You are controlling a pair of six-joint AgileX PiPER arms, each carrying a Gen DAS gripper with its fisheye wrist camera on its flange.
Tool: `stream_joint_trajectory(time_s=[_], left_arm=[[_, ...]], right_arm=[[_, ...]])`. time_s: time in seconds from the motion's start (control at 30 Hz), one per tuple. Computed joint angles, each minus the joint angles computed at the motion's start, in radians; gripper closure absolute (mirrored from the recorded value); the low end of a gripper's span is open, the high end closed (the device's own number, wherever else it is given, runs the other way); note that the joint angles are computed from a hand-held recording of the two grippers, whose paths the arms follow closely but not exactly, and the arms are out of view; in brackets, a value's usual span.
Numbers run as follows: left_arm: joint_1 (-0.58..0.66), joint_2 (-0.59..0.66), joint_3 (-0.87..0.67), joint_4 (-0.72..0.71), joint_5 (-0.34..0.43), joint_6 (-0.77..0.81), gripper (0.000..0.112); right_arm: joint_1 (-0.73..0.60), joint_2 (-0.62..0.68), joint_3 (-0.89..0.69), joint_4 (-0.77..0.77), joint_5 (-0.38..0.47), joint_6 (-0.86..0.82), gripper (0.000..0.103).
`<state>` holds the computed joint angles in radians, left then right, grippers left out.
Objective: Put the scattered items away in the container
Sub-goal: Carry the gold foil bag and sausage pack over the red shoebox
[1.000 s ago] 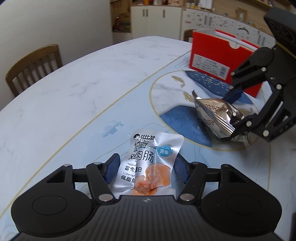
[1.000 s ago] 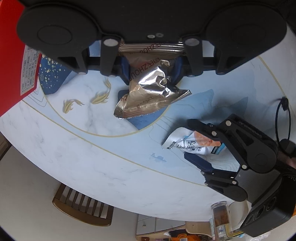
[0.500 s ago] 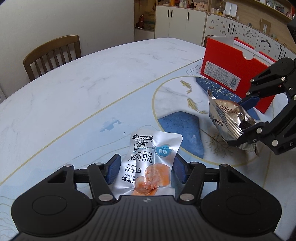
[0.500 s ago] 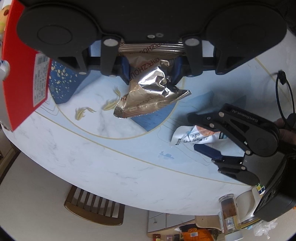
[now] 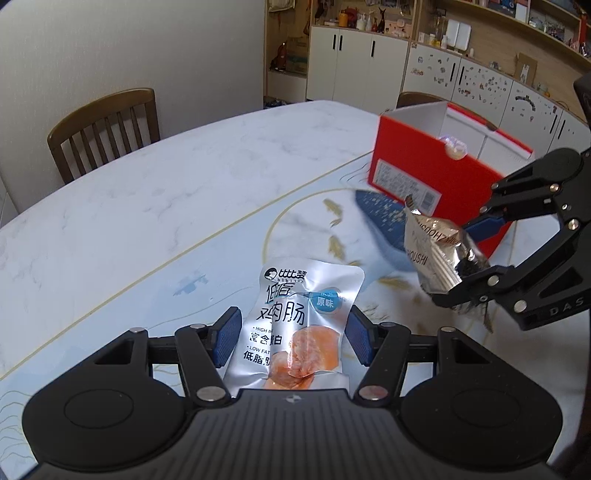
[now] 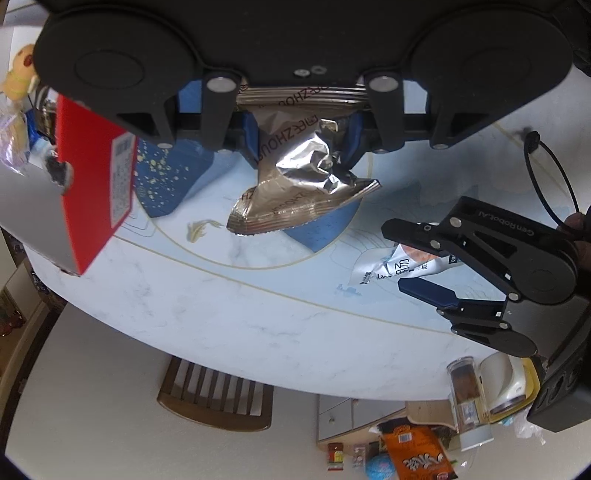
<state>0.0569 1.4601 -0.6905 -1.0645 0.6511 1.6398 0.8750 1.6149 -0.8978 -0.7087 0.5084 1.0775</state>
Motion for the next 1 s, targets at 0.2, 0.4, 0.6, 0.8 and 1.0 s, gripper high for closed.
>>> stream_joint_trajectory(time_s=[0.2,0.4,0.6,0.8,1.0], left_arm=[[-0.031,-0.098,0.016,0.057,0.032,-0.097,0.052],[-0.084,-0.194,0.017,0.099,0.069,-0.208,0.052],[-0.197,-0.282,0.017,0.146,0.048,-0.338,0.052],[-0.347,-0.335,0.006,0.209,-0.018,-0.501,0.052],[-0.517,-0.338,-0.014,0.311,-0.135,-0.702,0.052]], right_arm=[[0.035,-0.081,0.040,-0.038,0.043,0.084,0.059],[0.064,-0.184,0.079,-0.045,0.101,0.122,0.059],[0.092,-0.292,0.118,-0.041,0.167,0.135,0.059],[0.111,-0.405,0.169,-0.047,0.231,0.145,0.059],[0.100,-0.529,0.223,-0.035,0.278,0.111,0.059]])
